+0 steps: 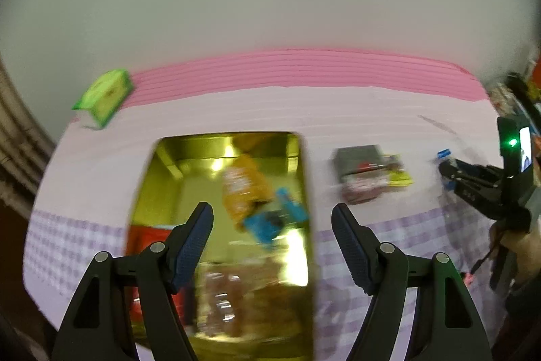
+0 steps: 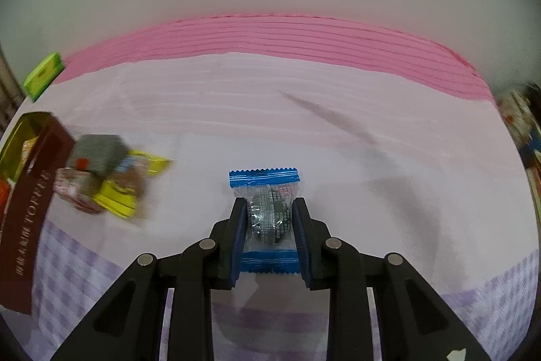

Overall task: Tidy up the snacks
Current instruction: 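Move the right gripper to the clear blue-ended candy and grasp it, then hold the blue-ended candy with the right gripper while the left grasps the pink-patterned roll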

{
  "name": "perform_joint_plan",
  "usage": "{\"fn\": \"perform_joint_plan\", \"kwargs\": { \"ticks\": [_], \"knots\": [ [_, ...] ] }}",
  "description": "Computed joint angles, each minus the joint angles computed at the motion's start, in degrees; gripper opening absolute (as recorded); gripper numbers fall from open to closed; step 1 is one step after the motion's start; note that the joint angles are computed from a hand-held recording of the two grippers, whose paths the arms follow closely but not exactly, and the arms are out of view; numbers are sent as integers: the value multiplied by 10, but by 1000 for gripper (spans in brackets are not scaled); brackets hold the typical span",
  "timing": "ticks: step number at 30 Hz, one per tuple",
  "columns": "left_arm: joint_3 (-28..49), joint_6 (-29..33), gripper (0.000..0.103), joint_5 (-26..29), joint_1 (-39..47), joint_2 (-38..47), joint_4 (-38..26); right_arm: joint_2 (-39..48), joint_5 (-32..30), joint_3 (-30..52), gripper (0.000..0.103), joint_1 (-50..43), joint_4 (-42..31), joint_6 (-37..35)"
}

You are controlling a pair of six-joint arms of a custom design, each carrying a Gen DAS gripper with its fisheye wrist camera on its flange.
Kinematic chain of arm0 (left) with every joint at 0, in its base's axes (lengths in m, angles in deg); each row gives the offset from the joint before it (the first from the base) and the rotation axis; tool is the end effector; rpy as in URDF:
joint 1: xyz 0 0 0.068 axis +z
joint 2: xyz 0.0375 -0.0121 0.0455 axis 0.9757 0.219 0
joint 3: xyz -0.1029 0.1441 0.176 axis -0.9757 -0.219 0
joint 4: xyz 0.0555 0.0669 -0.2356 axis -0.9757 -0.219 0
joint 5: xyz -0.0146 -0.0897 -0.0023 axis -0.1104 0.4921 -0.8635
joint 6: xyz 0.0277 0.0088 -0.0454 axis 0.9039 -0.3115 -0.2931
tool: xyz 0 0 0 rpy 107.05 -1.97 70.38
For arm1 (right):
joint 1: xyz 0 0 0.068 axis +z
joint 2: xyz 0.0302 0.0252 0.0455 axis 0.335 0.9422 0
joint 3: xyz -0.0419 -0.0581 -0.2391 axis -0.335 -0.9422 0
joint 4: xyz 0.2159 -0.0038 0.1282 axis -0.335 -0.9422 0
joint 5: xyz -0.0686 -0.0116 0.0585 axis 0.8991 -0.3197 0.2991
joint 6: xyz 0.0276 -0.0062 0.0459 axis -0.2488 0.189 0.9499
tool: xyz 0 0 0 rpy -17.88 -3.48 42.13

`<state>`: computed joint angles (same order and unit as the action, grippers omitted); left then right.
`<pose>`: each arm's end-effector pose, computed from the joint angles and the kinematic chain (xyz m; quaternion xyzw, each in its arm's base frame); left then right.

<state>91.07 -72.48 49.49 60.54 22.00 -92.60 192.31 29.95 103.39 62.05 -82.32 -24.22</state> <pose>0.1928 -0.0550 0.1157 0.0774 0.9466 -0.0204 0.3123 0.2087 0.1710 0.0451 0.0089 0.9530 -0.0156 0.3024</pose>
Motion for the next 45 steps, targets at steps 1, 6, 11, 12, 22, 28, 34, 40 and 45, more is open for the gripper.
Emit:
{"fn": "perform_joint_plan", "kwargs": {
  "ticks": [1, 6, 11, 12, 22, 28, 34, 40, 45],
  "knots": [
    [9, -8, 73, 1, -12, 13, 2, -13, 2, -20, 25, -8, 8, 2],
    [47, -57, 73, 5, -76, 78, 26, -69, 7, -104, 25, -41, 39, 11],
    [83, -82, 73, 8, -110, 151, 55, -90, 18, -149, 25, -51, 77, 9],
    [98, -89, 73, 4, -116, 176, 58, -82, 28, -152, 25, -47, 92, 7],
    [164, -136, 72, -3, -130, 306, 96, -64, 49, -155, 26, -23, 111, 25],
    [185, -144, 64, -12, -137, 354, 112, -60, 44, -155, 26, -28, 120, 20],
    [208, -150, 58, -8, -134, 396, 116, -54, 41, -153, 27, -34, 126, 15],
    [231, -155, 57, -22, -148, 433, 122, -55, 41, -154, 27, -34, 125, 16],
    [230, -151, 52, -20, -141, 442, 134, -55, 40, -153, 27, -34, 124, 16]
  ]
}}
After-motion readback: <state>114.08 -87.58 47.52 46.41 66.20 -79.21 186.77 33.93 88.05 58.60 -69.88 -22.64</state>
